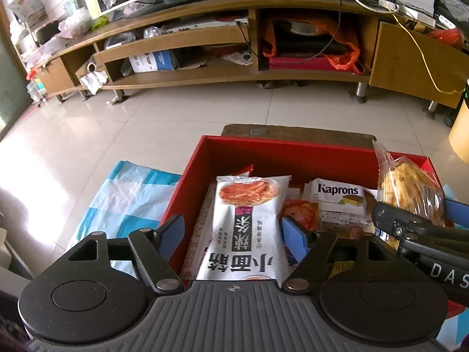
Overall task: Organize snacks
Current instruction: 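Open both tools to release the packets and withdraw from the box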
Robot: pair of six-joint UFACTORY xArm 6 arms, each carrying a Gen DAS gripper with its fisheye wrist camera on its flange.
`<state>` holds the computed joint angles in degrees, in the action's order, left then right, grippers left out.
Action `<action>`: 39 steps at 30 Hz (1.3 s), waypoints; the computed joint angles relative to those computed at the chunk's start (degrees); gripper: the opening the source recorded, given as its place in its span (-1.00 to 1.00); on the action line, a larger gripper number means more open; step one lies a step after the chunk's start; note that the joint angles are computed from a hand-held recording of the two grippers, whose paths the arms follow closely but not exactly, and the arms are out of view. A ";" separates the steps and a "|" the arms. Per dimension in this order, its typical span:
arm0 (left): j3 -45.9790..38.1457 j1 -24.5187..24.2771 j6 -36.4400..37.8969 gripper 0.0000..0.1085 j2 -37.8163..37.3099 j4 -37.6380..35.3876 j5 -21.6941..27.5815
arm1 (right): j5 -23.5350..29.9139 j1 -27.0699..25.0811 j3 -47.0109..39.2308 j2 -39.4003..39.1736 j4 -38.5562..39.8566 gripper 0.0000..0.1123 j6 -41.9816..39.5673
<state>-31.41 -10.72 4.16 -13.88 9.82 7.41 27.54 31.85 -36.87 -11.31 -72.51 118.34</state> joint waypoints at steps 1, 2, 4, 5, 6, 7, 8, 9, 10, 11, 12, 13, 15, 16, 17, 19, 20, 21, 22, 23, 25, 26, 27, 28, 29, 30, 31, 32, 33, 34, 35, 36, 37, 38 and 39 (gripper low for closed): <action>-0.06 0.06 0.43 0.46 -0.08 -0.60 0.10 | 0.08 0.19 -0.15 0.07 0.00 0.48 0.01; -0.18 0.13 0.89 0.47 -0.11 -1.36 0.19 | -0.01 0.19 -0.26 0.09 -0.35 0.48 0.41; -0.39 0.32 1.75 0.51 -0.19 -2.56 0.24 | -0.30 0.25 -0.56 0.30 -0.93 0.48 1.22; -0.42 0.38 2.05 0.51 -0.27 -2.87 0.19 | -0.43 0.23 -0.65 0.36 -1.38 0.48 1.71; -0.51 0.43 2.16 0.51 -0.24 -2.92 0.15 | -0.53 0.21 -0.64 0.30 -2.02 0.49 2.39; -0.53 0.47 2.21 0.52 -0.28 -2.92 0.15 | -0.82 0.11 -0.67 0.31 -2.14 0.50 2.56; -0.54 0.54 2.09 0.52 -0.34 -2.81 0.13 | -1.34 -0.14 -0.65 0.34 -2.18 0.52 2.78; -0.63 0.48 2.15 0.53 -0.25 -3.01 0.08 | -1.91 -0.44 -0.56 0.33 -2.57 0.56 3.31; -0.64 0.42 2.42 0.53 -0.26 -3.38 0.07 | -2.36 -0.74 -0.50 0.34 -2.91 0.56 3.82; -0.58 0.44 2.15 0.53 -0.35 -3.11 -0.03 | -2.90 -1.03 -0.41 0.35 -3.12 0.57 4.24; -0.49 0.49 2.10 0.54 -0.47 -3.07 -0.14 | -3.51 -1.33 -0.32 0.32 -3.14 0.57 4.50; -0.49 0.51 2.26 0.55 -0.54 -3.35 -0.15 | -3.88 -1.51 -0.27 0.26 -3.43 0.57 4.99; -0.37 0.37 3.70 0.57 -0.91 -5.11 -0.01 | -3.31 -1.25 -0.28 -0.02 -4.68 0.57 6.35; -0.09 0.33 4.19 0.57 -1.27 -5.56 -0.07 | -2.79 -1.08 -0.29 -0.28 -4.94 0.57 6.81; 0.17 0.30 4.59 0.57 -1.60 -5.80 -0.16 | -2.85 -1.15 -0.16 -0.57 -5.01 0.57 6.92; 0.70 0.09 6.09 0.57 -2.35 -7.04 -0.12 | -2.30 -0.91 0.00 -1.14 -4.95 0.57 7.01; 0.97 0.00 6.49 0.57 -2.78 -7.46 -0.03 | -1.68 -0.63 0.12 -1.42 -4.70 0.57 6.91; 1.24 -0.09 6.97 0.57 -3.24 -8.00 0.07 | -1.40 -0.44 0.24 -1.67 -4.25 0.57 6.52; 1.45 -0.21 7.80 0.57 -3.68 -8.97 0.27 | -1.37 -0.43 0.43 -1.99 -3.94 0.57 6.22; 1.68 -0.31 8.21 0.58 -4.13 -9.54 0.42 | -1.04 -0.31 0.37 -1.98 -4.02 0.57 6.43; 2.37 -0.37 8.83 0.58 -5.19 -10.23 0.47 | -0.54 0.07 0.71 -2.61 -3.29 0.57 5.82; 2.63 -0.43 9.00 0.58 -5.64 -10.39 0.50 | -0.28 0.25 0.87 -2.93 -2.78 0.57 5.29; 3.01 -0.47 9.17 0.58 -6.17 -10.46 0.49 | 0.09 0.46 1.10 -3.36 -2.26 0.57 4.68; 3.36 -0.51 9.17 0.59 -6.69 -10.38 0.52 | 0.62 0.78 1.23 -3.72 -1.79 0.57 4.10; 3.57 -0.53 9.35 0.59 -7.11 -10.52 0.66 | 1.23 1.17 1.44 -4.20 -1.28 0.57 3.46; 3.87 -0.62 10.03 0.59 -7.69 -11.28 0.89 | 1.78 1.56 1.60 -4.59 -0.80 0.57 2.91; 4.16 -0.74 11.07 0.60 -8.28 -12.51 1.20 | 2.40 1.97 1.86 -5.15 -0.27 0.57 2.38; 4.38 -0.85 12.18 0.60 -8.91 -13.81 1.65 | 2.88 2.32 2.08 -5.64 0.11 0.57 2.09; 4.59 -0.96 12.94 0.60 -9.49 -14.73 2.04 | 3.20 2.61 2.34 -6.19 0.54 0.57 1.68; 4.90 -0.99 13.70 0.61 -10.14 -15.51 2.27 | 3.77 3.10 2.65 -6.85 0.95 0.57 1.39; 5.32 -1.02 14.37 0.61 -10.91 -16.11 2.44 | 4.30 3.48 2.91 -7.44 1.28 0.57 1.11; 5.67 -1.04 14.80 0.62 -11.57 -16.45 2.59 | 4.84 3.95 3.08 -8.00 1.88 0.57 0.56; 6.13 -1.08 15.41 0.63 -12.43 -17.01 2.90 | 5.41 4.45 3.43 -8.69 2.41 0.57 0.09; 6.50 -1.12 16.17 0.63 -13.21 -17.81 3.36 | 6.09 4.98 3.62 -9.21 2.90 0.57 -0.26; 6.71 -1.14 16.84 0.63 -13.83 -18.58 3.89 | 6.89 5.62 3.83 -9.78 3.59 0.57 -0.80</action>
<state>-24.70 -11.87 21.00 -27.71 -8.76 11.30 34.43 37.47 -33.04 -21.09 -68.92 117.54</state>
